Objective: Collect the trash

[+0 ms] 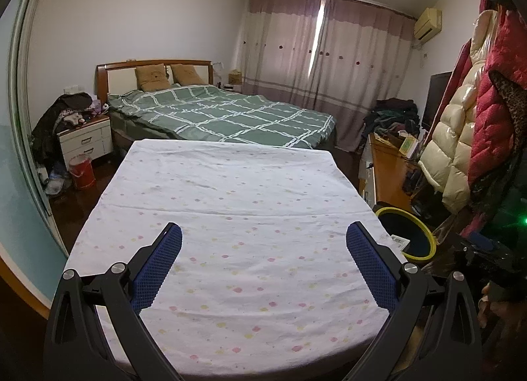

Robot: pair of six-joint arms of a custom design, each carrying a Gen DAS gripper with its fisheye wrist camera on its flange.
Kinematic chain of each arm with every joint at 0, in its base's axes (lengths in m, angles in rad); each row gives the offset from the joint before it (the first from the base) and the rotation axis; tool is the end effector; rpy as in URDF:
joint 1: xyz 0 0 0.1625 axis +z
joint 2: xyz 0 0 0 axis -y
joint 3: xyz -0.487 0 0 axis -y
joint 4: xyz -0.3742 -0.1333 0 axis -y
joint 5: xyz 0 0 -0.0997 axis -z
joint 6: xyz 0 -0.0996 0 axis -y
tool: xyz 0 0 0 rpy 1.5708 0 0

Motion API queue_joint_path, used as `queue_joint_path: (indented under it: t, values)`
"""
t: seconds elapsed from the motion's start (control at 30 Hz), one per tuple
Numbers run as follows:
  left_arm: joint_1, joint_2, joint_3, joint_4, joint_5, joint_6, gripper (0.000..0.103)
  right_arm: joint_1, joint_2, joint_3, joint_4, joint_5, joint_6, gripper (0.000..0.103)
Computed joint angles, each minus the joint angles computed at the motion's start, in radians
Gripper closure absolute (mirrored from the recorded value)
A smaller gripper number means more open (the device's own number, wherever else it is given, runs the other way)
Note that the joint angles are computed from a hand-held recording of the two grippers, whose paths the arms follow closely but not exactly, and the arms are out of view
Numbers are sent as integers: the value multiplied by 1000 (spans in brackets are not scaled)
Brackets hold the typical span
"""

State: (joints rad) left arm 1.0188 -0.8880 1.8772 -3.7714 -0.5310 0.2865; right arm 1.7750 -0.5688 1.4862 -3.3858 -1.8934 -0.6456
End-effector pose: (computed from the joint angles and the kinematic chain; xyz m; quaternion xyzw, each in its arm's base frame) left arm -0.1254 -0.6217 0.3032 0.0321 0.7668 -0.5438 0.3394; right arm 0.2565 -0.7371 0.1467 0.3031 -0.8389 0.3862 0.2349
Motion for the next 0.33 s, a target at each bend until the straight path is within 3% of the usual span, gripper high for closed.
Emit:
queue_joint_path:
  t: [0.1, 0.2, 0.33]
  values:
    - [6, 14, -30, -16, 28, 40, 5, 0, 6, -23, 47, 20, 3, 23]
    - [48, 7, -74, 87, 14, -22, 5, 9, 38, -97, 144, 44, 6, 16]
    - [142, 37, -207, 265, 28, -74, 5, 19, 144, -307, 387, 70, 47, 15]
